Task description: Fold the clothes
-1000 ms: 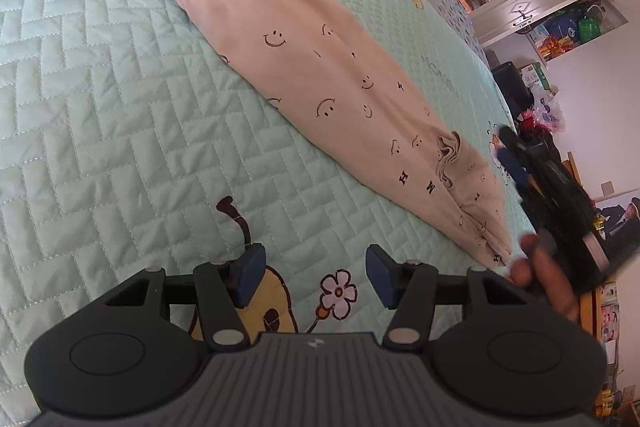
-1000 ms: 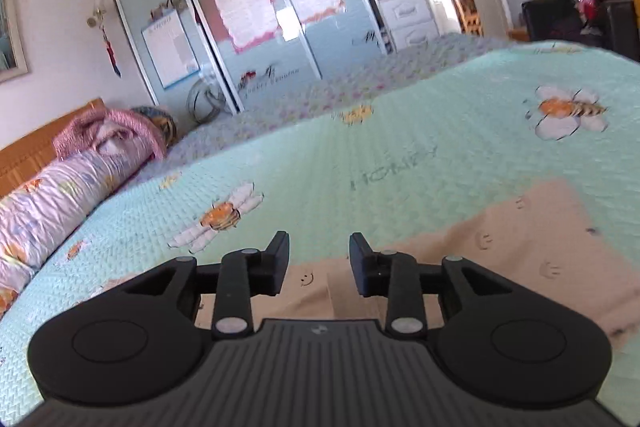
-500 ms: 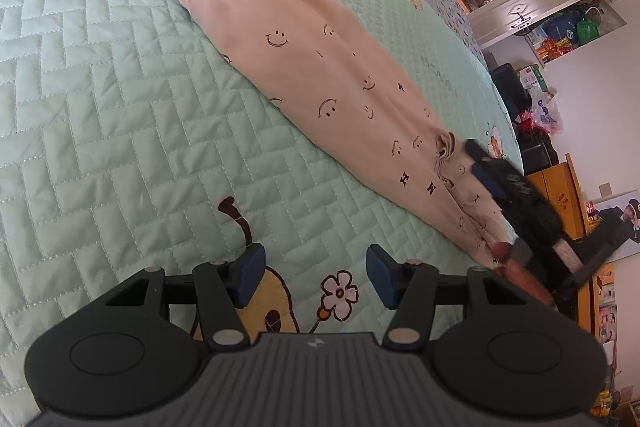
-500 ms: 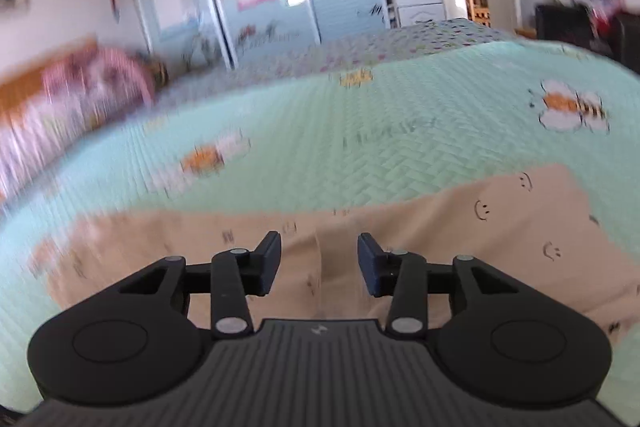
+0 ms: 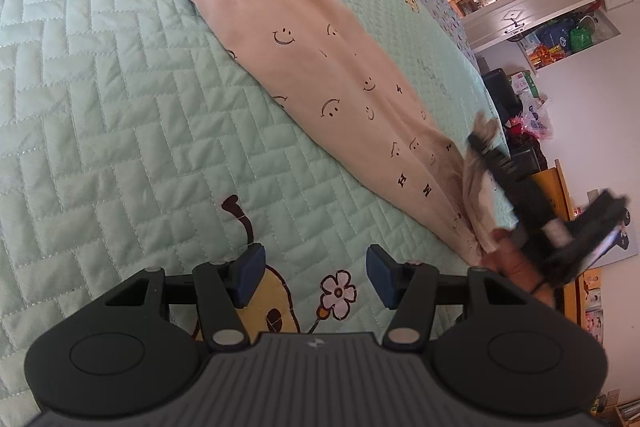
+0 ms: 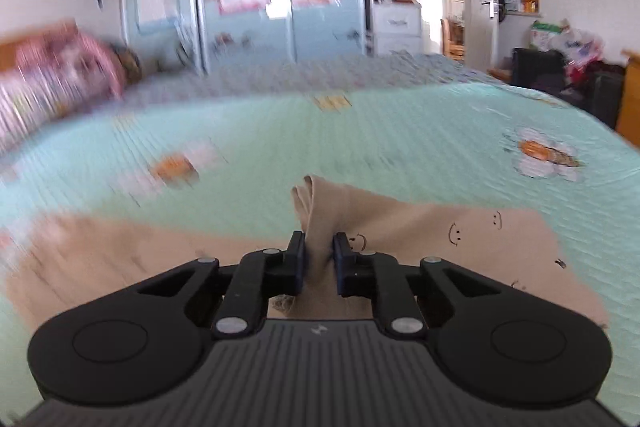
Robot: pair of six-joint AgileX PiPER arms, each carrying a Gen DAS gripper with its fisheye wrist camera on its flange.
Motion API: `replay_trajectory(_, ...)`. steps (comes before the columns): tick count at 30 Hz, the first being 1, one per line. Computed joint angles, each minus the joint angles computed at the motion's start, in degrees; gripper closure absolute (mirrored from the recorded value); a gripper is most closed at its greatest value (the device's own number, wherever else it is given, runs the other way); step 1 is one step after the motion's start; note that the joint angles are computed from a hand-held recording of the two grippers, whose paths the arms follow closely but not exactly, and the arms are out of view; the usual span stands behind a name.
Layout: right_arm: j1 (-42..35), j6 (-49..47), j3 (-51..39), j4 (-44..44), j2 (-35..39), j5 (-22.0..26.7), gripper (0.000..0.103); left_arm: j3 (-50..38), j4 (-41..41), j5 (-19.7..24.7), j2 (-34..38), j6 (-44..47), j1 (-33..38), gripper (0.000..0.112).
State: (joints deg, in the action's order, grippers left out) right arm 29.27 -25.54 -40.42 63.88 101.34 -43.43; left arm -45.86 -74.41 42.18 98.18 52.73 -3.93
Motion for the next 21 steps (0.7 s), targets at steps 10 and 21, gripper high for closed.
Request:
replay_trajectory(10,0.1,12.0,1.4,-5.6,1.5,3.6,0.069,0.1,1.1,0.6,-0.7,-0.6,0.4,0.053)
replay_trajectory(21,-3.7,32.1,13.0,-21.9,-3.5,1.7,0.050,1.2,-3.7,-2.9,-3.4,3.7,0.3,0.053)
